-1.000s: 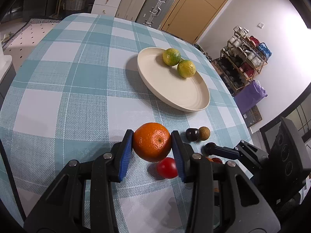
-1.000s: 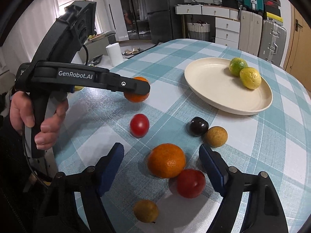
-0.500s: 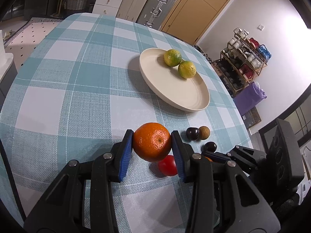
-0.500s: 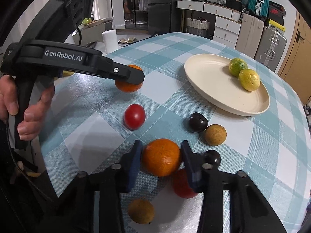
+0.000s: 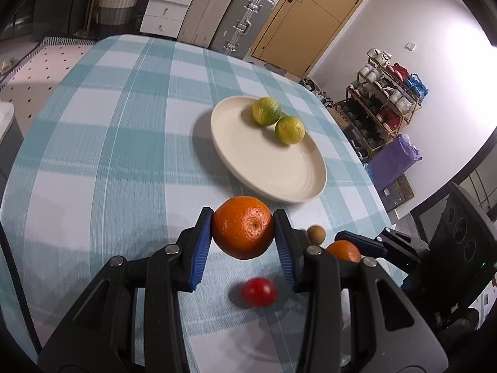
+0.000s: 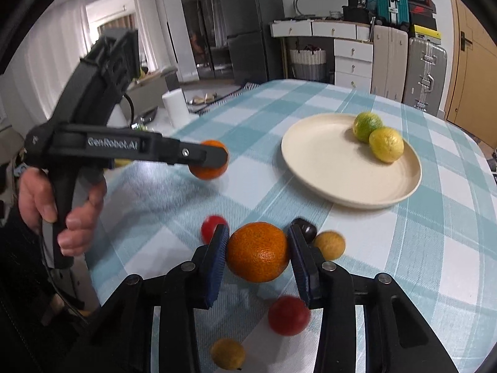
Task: Organize fruits
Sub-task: 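Grasp the small orange with the right tool while the left tool holds the large orange, then carry both oranges onto the cream plate and open both tools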
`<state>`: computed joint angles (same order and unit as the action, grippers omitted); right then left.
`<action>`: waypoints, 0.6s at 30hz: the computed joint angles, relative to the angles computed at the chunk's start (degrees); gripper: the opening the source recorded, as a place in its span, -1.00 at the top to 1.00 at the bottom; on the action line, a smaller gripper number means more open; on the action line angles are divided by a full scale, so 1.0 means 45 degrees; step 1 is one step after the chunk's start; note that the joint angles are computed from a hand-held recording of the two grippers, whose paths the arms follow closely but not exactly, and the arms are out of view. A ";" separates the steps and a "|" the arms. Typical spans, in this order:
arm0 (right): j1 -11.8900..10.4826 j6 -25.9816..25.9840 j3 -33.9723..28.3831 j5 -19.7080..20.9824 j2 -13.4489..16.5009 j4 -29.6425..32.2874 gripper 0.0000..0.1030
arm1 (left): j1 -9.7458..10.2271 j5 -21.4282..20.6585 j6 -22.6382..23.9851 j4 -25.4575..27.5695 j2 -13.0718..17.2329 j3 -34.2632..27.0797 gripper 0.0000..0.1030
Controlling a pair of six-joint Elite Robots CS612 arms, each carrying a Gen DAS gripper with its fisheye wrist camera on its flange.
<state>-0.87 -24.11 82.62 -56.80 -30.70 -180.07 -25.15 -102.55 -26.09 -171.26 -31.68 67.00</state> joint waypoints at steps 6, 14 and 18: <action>-0.0166 0.0779 -0.0367 0.0606 0.0120 -0.0395 0.23 | 0.0034 -0.0182 0.0045 0.0405 0.0387 -0.0919 0.30; -0.0362 0.1810 -0.1413 0.0967 0.0456 -0.0325 0.23 | -0.0040 -0.0229 0.0485 0.1439 0.1008 -0.2389 0.30; -0.0414 0.2050 -0.2109 0.1138 0.0721 -0.0124 0.23 | -0.0039 -0.0207 0.0580 0.1987 0.1392 -0.3256 0.30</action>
